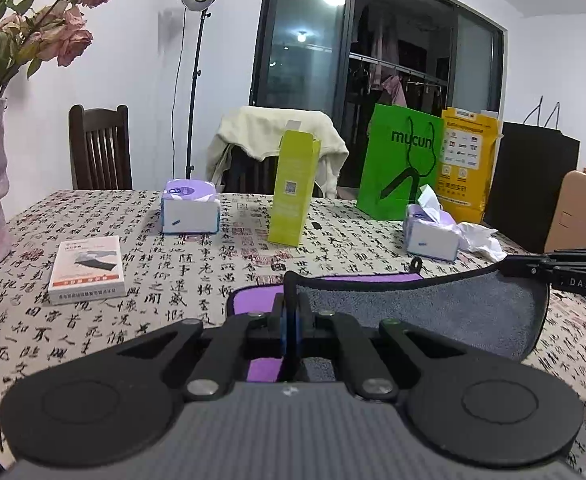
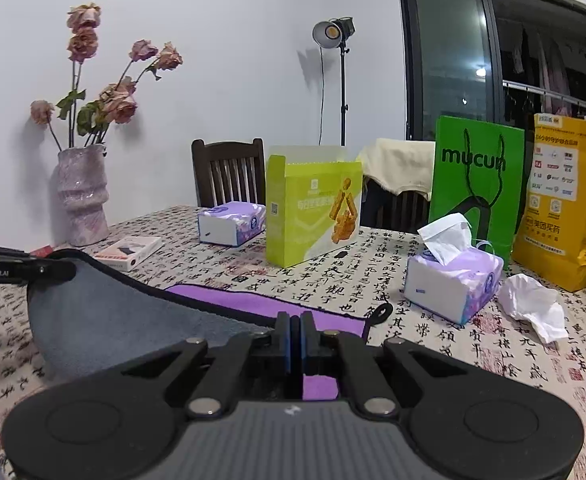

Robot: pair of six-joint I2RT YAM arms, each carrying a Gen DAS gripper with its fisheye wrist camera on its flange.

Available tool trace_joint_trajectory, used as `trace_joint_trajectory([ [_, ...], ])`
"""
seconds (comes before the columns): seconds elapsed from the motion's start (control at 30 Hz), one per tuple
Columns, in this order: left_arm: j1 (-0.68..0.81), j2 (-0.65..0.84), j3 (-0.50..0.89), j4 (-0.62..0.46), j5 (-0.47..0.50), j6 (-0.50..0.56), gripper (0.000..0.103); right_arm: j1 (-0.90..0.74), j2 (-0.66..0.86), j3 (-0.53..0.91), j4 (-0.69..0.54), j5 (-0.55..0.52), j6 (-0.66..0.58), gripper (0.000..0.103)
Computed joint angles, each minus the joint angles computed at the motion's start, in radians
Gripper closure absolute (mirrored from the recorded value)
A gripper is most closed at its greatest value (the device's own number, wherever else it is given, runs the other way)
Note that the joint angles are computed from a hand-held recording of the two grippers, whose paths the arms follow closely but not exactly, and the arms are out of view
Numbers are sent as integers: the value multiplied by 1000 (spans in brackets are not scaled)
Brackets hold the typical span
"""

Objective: Fold towel

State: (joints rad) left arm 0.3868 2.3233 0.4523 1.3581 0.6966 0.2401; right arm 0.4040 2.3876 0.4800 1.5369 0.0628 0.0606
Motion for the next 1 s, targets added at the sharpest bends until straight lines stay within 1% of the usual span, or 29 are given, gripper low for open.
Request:
trace_joint_trajectory([
  [0.1,-21,-15,38,-44,-25,-22,98,-22,-17,54,-85,-26,7,99],
  [0.17,-32,-28,71,-93,-37,-35,98,-38,-23,90,-135,-40,9,99],
  [0.4,-76,-24,167,-194,-89,-56,98,-77,-23,204,-277,-79,-6,99],
  [0.73,-113,-10,277,-297,-132,-70,98,-109,-14,342,-431,-107,-23,99],
  [1.0,-140,12,374,-378,-165,-83,98,-133,24,477,-557,-129,-30,99],
])
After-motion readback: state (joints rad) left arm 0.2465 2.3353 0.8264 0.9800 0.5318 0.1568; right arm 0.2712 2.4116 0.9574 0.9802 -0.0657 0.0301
